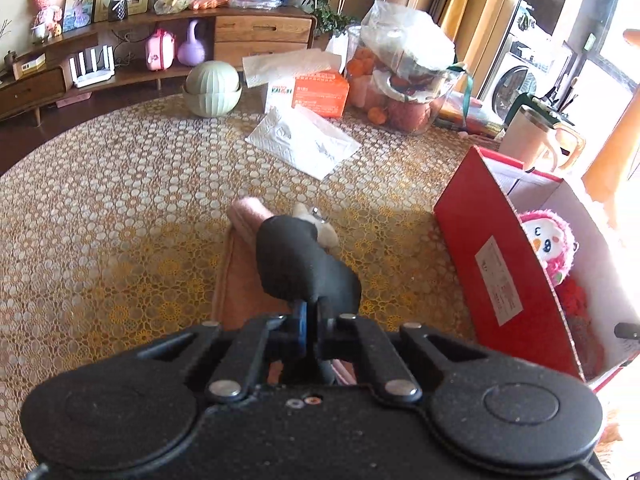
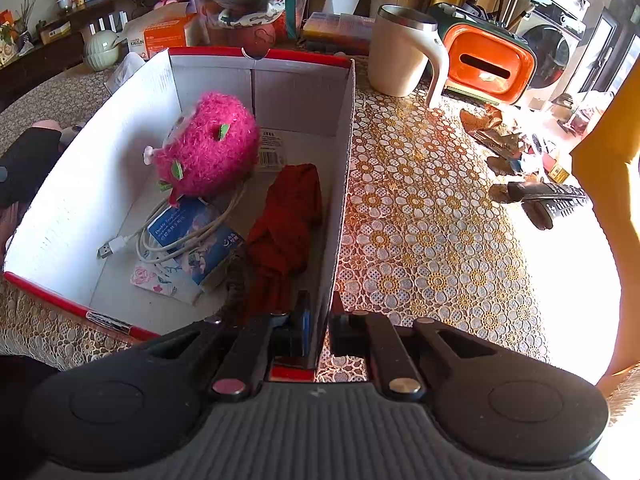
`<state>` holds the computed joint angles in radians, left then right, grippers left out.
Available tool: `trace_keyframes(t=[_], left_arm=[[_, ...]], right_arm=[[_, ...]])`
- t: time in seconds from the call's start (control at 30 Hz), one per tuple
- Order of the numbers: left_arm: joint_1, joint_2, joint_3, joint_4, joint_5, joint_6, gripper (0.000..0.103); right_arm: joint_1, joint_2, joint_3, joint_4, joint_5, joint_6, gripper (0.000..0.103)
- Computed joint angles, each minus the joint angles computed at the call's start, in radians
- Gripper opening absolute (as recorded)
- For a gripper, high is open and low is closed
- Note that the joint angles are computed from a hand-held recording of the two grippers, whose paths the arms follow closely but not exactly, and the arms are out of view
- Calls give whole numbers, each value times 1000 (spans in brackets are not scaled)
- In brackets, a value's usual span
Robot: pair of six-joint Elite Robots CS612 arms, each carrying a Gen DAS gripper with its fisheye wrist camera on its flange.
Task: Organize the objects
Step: 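Close the left gripper on the black hat, then lift the black hat with the left gripper and carry it over the box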
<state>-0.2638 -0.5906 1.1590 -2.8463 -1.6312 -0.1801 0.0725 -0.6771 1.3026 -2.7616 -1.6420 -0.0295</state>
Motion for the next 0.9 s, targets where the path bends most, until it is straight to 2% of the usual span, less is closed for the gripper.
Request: trace_keyframes(t=[0.17, 0.47, 0.67, 0.9], left_arm=[[-3, -30, 22, -44, -21, 19, 2], [-27, -70, 46, -101, -107, 87, 2], [-49, -75, 47, -134, -195, 125, 2], [-82, -57, 17, -120, -301, 184, 2]], right_arm=[[1, 1, -2, 2, -1, 0, 9], [1, 0, -2, 0, -2, -4, 9], [1, 1, -3, -3, 0, -4, 8], [1, 1, -2, -4, 0, -3, 8]])
